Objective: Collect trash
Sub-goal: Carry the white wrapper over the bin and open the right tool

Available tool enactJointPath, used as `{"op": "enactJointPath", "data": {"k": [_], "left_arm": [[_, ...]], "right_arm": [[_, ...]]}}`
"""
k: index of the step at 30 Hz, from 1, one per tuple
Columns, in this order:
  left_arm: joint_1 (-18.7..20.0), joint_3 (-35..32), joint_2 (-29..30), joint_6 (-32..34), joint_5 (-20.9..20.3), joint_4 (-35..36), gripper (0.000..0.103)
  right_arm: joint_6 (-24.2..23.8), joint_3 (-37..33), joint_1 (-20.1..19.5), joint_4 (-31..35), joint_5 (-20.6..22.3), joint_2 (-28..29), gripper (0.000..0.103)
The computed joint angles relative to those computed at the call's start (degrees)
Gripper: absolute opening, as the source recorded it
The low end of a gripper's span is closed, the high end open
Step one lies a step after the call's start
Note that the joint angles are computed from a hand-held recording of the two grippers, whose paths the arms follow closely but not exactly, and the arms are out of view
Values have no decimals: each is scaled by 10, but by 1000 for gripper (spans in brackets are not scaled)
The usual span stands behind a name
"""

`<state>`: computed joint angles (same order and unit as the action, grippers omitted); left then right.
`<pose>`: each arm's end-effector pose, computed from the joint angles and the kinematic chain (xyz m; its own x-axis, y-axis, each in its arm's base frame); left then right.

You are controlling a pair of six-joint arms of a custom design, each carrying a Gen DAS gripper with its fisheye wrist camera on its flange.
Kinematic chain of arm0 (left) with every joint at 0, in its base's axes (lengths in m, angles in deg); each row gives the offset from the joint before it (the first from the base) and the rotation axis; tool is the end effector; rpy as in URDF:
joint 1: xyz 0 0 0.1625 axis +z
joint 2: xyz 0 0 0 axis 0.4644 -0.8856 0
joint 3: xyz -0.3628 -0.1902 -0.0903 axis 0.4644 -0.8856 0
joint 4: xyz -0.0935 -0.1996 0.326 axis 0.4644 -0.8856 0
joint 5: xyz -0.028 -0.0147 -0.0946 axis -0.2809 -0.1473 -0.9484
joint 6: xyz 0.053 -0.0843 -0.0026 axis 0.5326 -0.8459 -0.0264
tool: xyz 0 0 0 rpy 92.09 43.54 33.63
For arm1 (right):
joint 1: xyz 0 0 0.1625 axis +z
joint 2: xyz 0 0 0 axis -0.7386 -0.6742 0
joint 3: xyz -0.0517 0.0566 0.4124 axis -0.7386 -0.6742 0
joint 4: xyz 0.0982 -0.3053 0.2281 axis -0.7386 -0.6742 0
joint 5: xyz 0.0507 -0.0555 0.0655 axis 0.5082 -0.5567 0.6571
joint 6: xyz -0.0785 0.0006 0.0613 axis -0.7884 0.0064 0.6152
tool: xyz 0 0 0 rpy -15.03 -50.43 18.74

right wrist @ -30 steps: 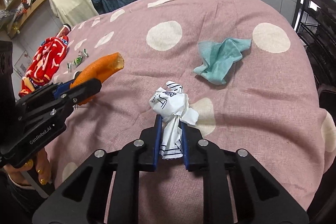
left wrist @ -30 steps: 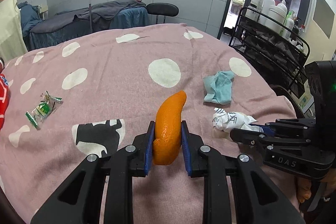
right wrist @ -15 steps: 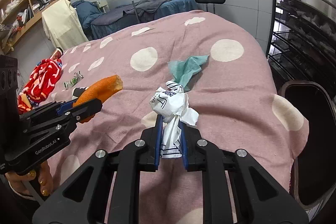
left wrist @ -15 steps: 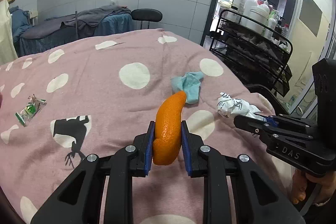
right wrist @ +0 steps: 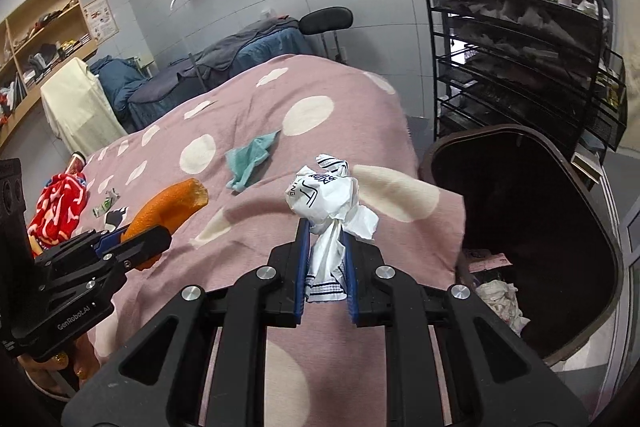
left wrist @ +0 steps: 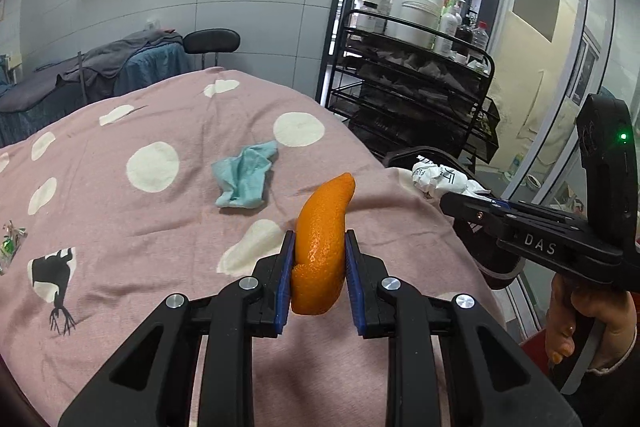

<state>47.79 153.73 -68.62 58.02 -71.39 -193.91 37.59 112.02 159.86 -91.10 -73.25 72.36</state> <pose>-0.0263 -0.7278 0.3474 -0.7113 0.5050 -0.4889 0.6979 0.5904 -0.4055 0.3755 -0.7275 -0.0189 -0.8589 0.0313 0.5112 -0.3686 0.6553 -0.6593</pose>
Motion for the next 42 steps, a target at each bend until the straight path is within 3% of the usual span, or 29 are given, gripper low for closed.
{"op": "enactJointPath", "data": {"k": [10,20,30,33,35,37,42], "left_arm": [[-13,-4,11,10,-26,36,24],[-26,11,13,32,-30,39,24],[-34,14,18,44,-30,47,24],[-35,14,19,46,-30,50,24],[-36,14,19,48,-30,52,24],[-37,14,20,48,-29,53,24],[-39,10,23,52,-28,58,24]], "right_arm": [[30,81,-22,-72,-61,-47,17],[73,93,-60,-45,-100,-60,17],[130,71,-92,28,-131,-57,17],[139,67,-98,39,-131,-56,21],[146,68,-100,40,-132,-55,39],[151,72,-100,33,-135,-55,50],[148,92,-97,7,-128,-61,52]]}}
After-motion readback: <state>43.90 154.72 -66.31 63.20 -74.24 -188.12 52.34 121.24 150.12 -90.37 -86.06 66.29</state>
